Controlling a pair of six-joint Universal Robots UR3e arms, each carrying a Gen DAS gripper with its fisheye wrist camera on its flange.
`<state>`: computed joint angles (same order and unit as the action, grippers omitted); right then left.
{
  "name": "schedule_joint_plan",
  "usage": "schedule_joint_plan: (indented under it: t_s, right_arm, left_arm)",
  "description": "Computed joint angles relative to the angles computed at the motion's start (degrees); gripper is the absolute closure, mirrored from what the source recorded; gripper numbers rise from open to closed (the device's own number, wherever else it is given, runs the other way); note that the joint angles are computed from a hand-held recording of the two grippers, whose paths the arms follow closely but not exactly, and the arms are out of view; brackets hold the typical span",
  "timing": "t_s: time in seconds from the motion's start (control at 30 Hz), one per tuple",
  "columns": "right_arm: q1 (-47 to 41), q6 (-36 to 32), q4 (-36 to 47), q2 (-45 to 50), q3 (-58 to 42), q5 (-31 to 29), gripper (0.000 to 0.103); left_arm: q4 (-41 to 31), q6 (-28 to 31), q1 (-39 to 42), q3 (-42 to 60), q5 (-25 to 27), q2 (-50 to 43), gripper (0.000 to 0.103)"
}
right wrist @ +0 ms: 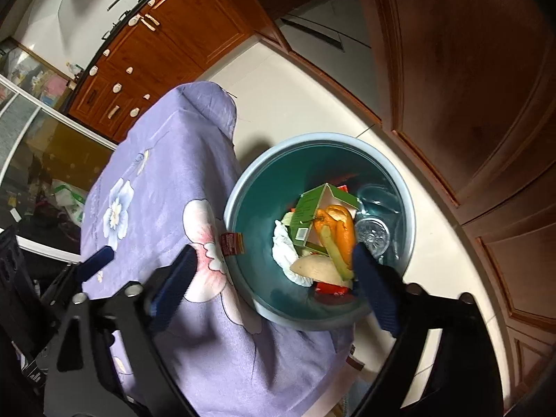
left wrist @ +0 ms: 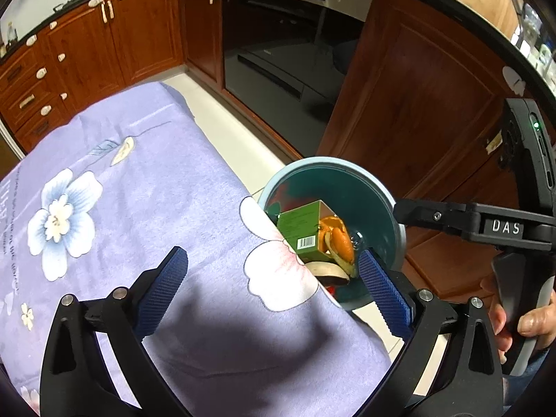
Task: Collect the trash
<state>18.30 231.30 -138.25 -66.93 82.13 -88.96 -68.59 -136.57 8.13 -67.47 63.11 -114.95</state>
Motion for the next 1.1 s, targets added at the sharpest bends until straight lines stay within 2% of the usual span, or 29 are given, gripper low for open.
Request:
schedule_joint_plan:
  t_s: [0.07, 0.37, 0.7, 1.1]
  right_arm:
    - [1.10, -0.31, 2.14, 0.05, -1.58, -0.96, 0.011]
    - [6.60, 1.98, 7.81, -2.84, -4.73, -8.44, 0.009]
    - [13.80, 4.73, 16.55, -3.20, -11.01, -16.64, 0.007]
    - [20.18, 9.37, 23.26, -2.84, -14.61, -22.11, 0.007]
  left_arm:
    - [0.48, 0.91, 0.44, -1.89, 0.17, 1.91, 0.004]
    - [2.06, 2.29, 4.04, -9.58, -2.14, 10.70, 0.004]
    - [-0.55, 6.34, 9.65, -15.86, -5.27, 19.78, 0.004]
    - [-3.35, 11.79, 15.91, -23.81, -7.51, 29.50, 0.004]
